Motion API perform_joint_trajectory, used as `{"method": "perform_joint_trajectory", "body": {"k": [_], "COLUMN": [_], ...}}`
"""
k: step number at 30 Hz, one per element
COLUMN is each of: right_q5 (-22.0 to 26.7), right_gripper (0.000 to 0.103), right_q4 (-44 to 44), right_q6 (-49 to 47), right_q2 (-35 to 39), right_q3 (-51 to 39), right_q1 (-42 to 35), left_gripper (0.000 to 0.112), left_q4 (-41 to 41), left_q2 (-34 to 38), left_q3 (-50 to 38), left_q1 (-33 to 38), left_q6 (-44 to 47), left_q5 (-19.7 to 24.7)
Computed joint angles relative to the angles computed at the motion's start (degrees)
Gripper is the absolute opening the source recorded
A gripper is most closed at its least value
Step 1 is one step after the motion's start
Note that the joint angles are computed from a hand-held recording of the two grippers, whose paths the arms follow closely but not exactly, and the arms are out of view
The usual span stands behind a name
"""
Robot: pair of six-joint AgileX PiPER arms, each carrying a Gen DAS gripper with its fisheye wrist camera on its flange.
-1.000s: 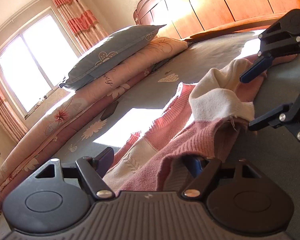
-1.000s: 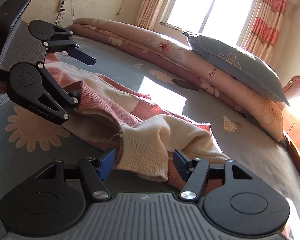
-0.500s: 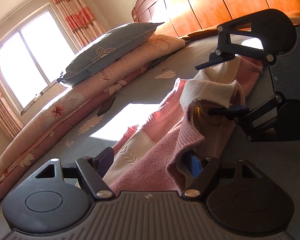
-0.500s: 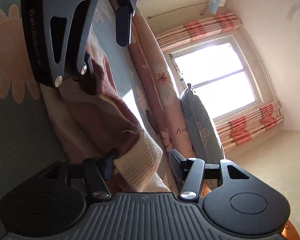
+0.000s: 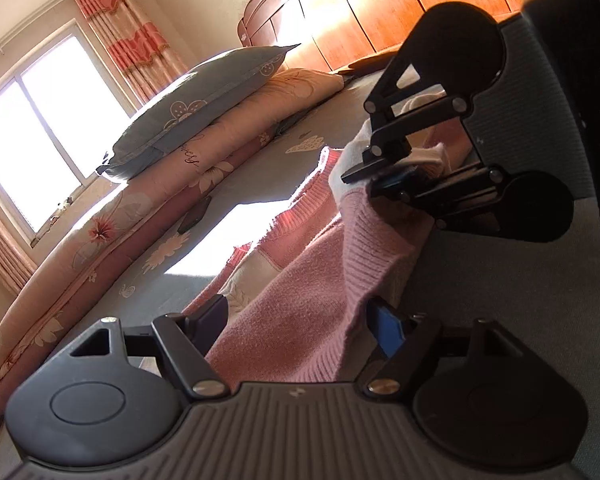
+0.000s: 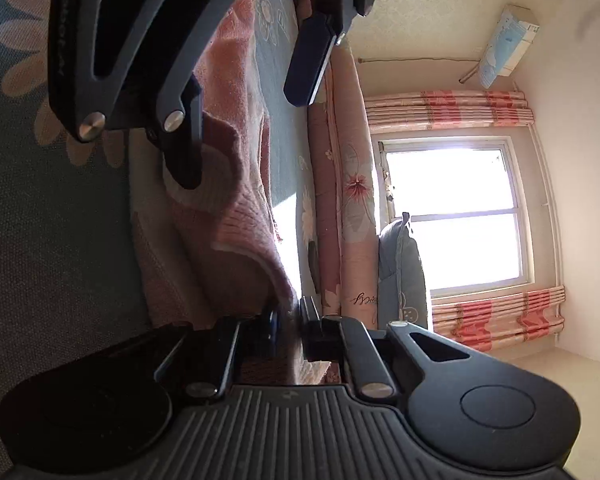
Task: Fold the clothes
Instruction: 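Lift the sweater hem with both grippers and flip it over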
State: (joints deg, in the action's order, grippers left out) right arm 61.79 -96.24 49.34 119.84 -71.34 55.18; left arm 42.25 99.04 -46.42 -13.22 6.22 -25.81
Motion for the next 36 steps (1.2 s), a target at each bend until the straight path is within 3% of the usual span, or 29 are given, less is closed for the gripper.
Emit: {"method": "perform_joint_trajectory", "body": {"k": [3, 9, 13, 17, 19, 23, 27, 29, 31, 33, 34, 35, 36], "right_q5": [-0.67, -0.19, 1.10, 1.30, 1.64, 1.64, 2.45, 2.33, 2.15, 2.21, 1.96, 1.64, 1.33], "right_gripper": [0.008, 0.008, 0.008, 0.008, 0.008, 0.008, 0.015, 0.038, 0.044, 0.043, 0.032, 0.012, 0.013], "right_q4": [2.91, 8.98, 9.77, 9.99, 10.10, 10.74, 8.94, 7.16, 5.64, 4.84, 5.32, 6.03, 6.74], "right_q6": [-1.73, -2.77, -2.93, -2.09, -1.17, 1.14, 4.84, 6.86, 7.73, 6.49, 6.05, 5.95, 5.85], "right_q2": [-3.70, -9.66, -11.36, -12.16, -12.18, -12.24, -8.97, -6.91, -4.64, -2.48, -2.46, -2.77, -3.08], "right_q3": [2.64, 3.69, 3.92, 5.16, 5.97, 7.75, 8.05, 7.80, 7.26, 6.37, 6.18, 6.02, 5.86], "right_q1": [0.94, 3.26, 4.24, 4.78, 5.21, 5.84, 6.02, 5.66, 4.94, 4.00, 3.75, 3.57, 3.38], "left_gripper": [0.077, 0.078, 0.077, 0.076, 0.063, 0.014, 0.007, 0.007, 0.007, 0.007, 0.011, 0.017, 0.017], "left_q4": [-3.51, -24.03, -33.75, -37.79, -38.91, -37.37, -34.63, -34.12, -34.27, -34.87, -35.15, -35.40, -35.56], "left_q2": [-0.89, 0.20, 1.52, 2.74, 3.22, 2.22, 0.35, -0.28, -0.44, -0.31, -0.04, 0.29, 0.68], "left_q3": [3.13, 8.50, 8.75, 9.46, 10.29, 11.61, 12.35, 12.03, 11.79, 12.05, 12.38, 12.74, 12.76], "left_q1": [-0.23, -3.82, -4.58, -3.39, -2.55, -0.75, -0.61, -0.85, -1.11, -1.24, -1.19, -1.12, -1.06], "left_q6": [4.65, 28.98, 36.86, 44.32, 47.87, 48.27, 46.32, 45.41, 45.37, 46.04, 46.70, 47.42, 48.64], "left_q5": [-2.39, -10.17, -15.07, -18.04, -19.24, -19.19, -19.12, -17.81, -17.30, -17.87, -18.80, -19.88, -20.01]}}
